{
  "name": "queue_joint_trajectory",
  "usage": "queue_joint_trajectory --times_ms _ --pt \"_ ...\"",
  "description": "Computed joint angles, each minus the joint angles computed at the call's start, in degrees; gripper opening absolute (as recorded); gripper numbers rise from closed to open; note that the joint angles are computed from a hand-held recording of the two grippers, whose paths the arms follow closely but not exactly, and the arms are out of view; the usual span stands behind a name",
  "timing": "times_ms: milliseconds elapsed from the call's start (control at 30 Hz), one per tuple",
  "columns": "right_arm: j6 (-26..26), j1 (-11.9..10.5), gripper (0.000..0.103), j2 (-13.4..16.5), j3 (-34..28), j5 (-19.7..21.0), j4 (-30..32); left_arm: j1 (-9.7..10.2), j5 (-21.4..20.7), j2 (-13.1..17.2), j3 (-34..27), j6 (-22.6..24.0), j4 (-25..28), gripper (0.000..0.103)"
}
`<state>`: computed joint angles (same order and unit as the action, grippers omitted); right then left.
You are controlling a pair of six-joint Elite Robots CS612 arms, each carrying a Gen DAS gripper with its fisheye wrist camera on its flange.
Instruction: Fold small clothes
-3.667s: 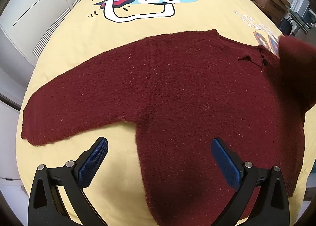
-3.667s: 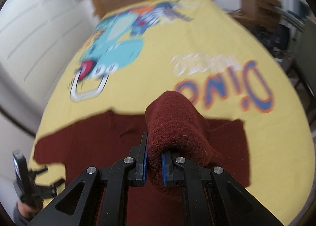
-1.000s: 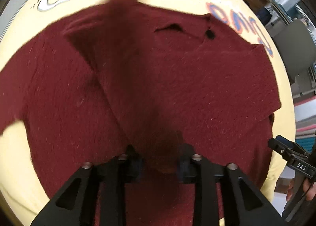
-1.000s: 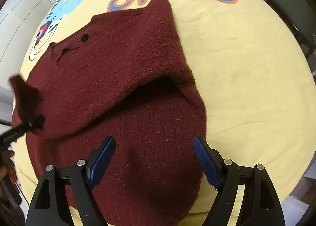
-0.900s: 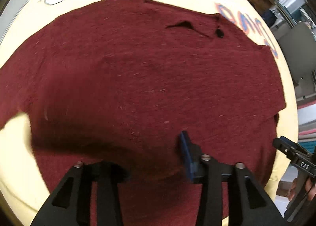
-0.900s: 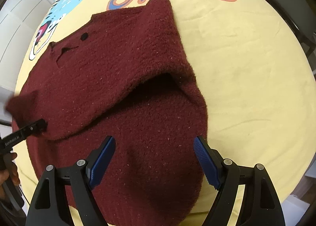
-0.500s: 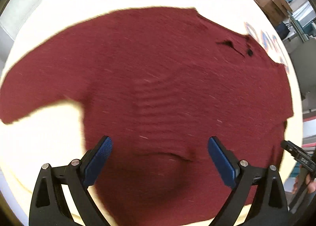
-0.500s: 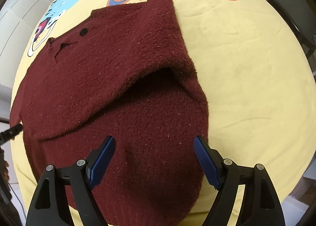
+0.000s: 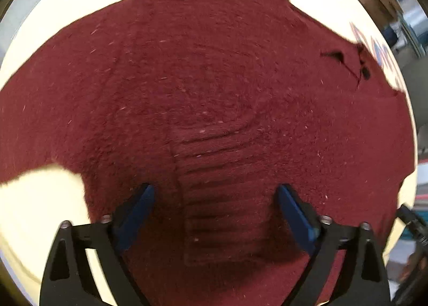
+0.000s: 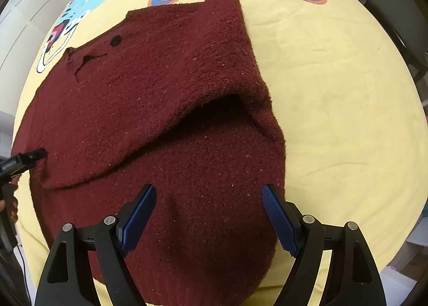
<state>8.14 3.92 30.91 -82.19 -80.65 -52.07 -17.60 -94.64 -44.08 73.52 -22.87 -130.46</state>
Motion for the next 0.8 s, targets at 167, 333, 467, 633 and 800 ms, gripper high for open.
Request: queue_joint_trajectory --times_ms 167,333,467,633,800 --pt "0.2 -0.1 0.082 -0.2 0.3 -1.0 0.0 -1.01 0.1 1.0 -2.0 2.9 1.3 0.022" --pt "1.4 -0.5 0.082 -0.1 0.5 -1.0 -0.4 -1.65 -0.5 1.7 -3.5 5.1 1.5 0.011" --pt "2.0 -0.8 0.082 -0.2 0.6 -1.2 -0.7 -0.33 -3.1 0.5 -3.6 5.4 -1.8 0.010" --pt "1.9 -1.0 0.082 -1.0 2.0 -1.9 -2.4 0.43 0.2 0.1 -6.0 7.3 -6.4 0.010" --pt "3.2 -1.4 0.082 -2.1 5.4 -1.9 -7.6 1.25 2.1 0.6 -4.8 8.2 -8.8 0.010"
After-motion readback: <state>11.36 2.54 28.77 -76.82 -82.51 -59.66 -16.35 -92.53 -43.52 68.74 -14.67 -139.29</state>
